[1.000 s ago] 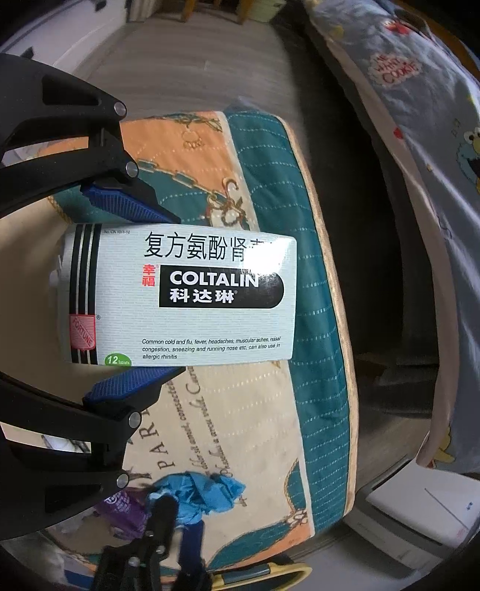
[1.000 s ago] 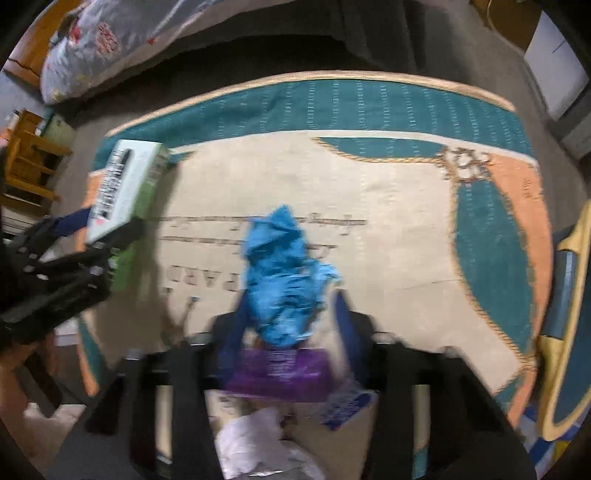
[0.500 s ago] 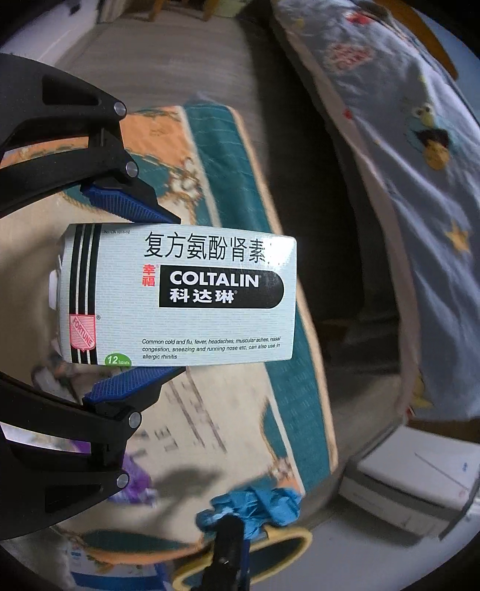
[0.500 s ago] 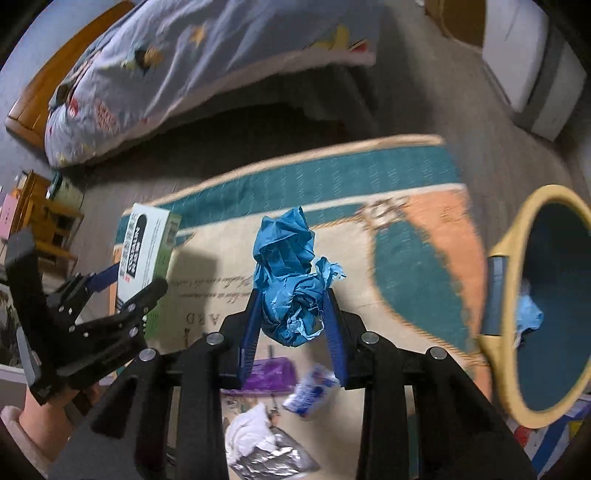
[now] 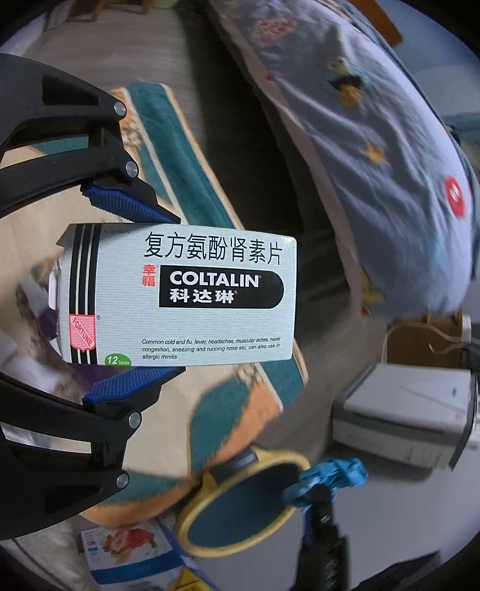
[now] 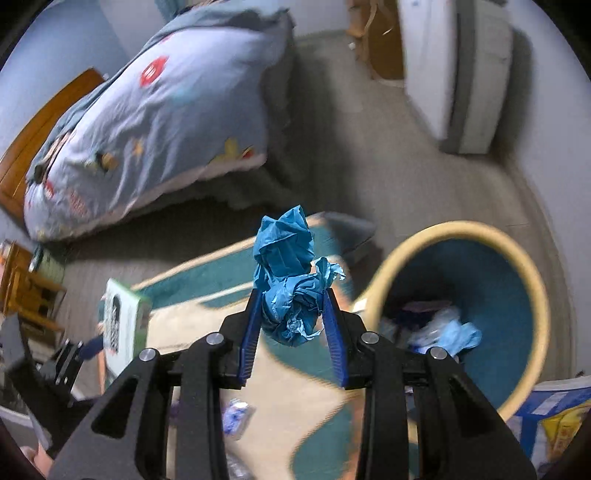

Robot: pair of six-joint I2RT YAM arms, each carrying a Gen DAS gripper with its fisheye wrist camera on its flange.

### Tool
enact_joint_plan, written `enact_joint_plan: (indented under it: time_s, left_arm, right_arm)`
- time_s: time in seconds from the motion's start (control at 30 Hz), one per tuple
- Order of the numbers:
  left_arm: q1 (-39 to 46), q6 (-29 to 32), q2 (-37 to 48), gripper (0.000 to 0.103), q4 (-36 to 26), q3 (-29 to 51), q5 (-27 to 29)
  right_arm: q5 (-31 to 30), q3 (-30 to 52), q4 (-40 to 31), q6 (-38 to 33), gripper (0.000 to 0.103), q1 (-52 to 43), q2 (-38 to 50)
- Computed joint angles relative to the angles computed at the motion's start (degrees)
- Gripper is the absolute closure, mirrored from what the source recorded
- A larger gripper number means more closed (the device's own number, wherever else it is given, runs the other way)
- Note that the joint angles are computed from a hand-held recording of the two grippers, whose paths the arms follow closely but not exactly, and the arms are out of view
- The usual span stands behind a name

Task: Collect trash
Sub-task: 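Carry the box and glove over the bin and open both tools to drop them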

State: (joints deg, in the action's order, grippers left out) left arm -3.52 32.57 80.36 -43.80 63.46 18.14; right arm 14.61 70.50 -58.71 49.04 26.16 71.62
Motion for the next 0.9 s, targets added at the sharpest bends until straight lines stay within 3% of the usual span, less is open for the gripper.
enact_joint_plan:
  time_s: [0.13,0.4,0.7,0.9]
  left_arm:
    - [-5.59,-1.82,-2.69,0.031,-0.36,-1.04,-0.21]
    - [-18.54,-8.3,-3.39,0.031,-0.46,-0.29,-2.07]
    - [-33.47,-16.22,4.09,0.031,-0.07,5.82,-4.64]
    - [-39.73,-19.38,10.67,0.031,0.12,10.01,-6.92]
  right_arm:
    - [0.79,-2.49,-2.51,-1.63,0.071,-5.81,-4.09]
    - [-4.26,-10.42,-4.46,-5.96,0.071,-20.75,-12.15]
    - [-16.56,-23.14,-4.32,-14.52,0.07,-44.91,-19.3]
    - [-19.17,-24.08,-3.71,-16.18,0.07,-48.43,-19.84]
